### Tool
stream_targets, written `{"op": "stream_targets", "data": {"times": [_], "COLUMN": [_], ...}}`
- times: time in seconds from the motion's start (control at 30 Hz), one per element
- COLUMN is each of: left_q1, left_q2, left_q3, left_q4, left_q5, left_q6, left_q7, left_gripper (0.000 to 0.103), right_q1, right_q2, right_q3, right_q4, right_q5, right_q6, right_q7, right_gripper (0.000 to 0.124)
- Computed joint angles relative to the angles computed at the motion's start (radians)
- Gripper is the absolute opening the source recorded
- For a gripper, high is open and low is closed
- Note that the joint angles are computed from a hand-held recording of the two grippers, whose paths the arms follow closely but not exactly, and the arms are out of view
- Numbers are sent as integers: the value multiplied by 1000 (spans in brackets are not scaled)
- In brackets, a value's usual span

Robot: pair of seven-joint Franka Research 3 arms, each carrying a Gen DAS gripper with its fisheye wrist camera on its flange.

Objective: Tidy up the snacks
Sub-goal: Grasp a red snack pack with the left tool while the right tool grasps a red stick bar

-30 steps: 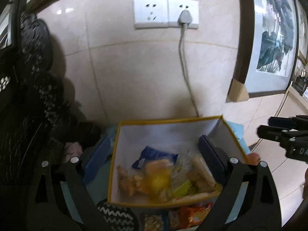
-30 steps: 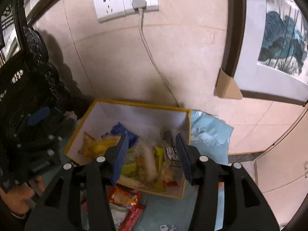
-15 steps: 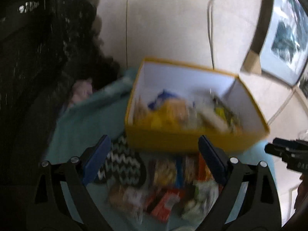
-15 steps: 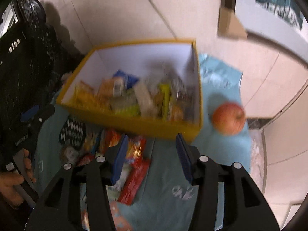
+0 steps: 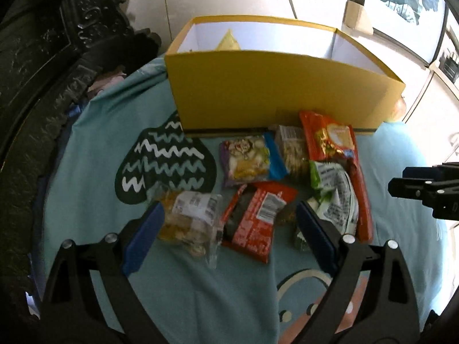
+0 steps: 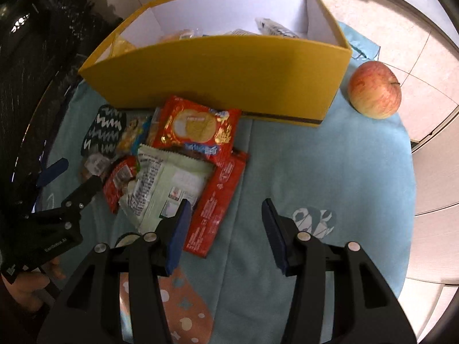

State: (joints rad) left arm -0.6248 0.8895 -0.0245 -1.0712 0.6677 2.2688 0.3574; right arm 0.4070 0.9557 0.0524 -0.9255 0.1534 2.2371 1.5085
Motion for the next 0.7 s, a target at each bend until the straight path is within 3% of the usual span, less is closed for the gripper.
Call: {"op": "stream_targets", "data": {"times": [0.3,0.7], "left_q1": [3,-3], "left_q2": [42,102], "left_q3": [-8,6], "left_q4": [47,105], "left_q5": [-19,-53], "left_q6": [-5,-18], "left_q7": [63,134], "left_gripper": [94,95], "right_q1": [17,49], "right_q2": [3,106], "right_q3": [-13,-29], "right_q4": [-14,111], "right_q5": [-23,-70], "right_q6": [11,-32], "right_q7": [17,31], "right_gripper": [52,52]}}
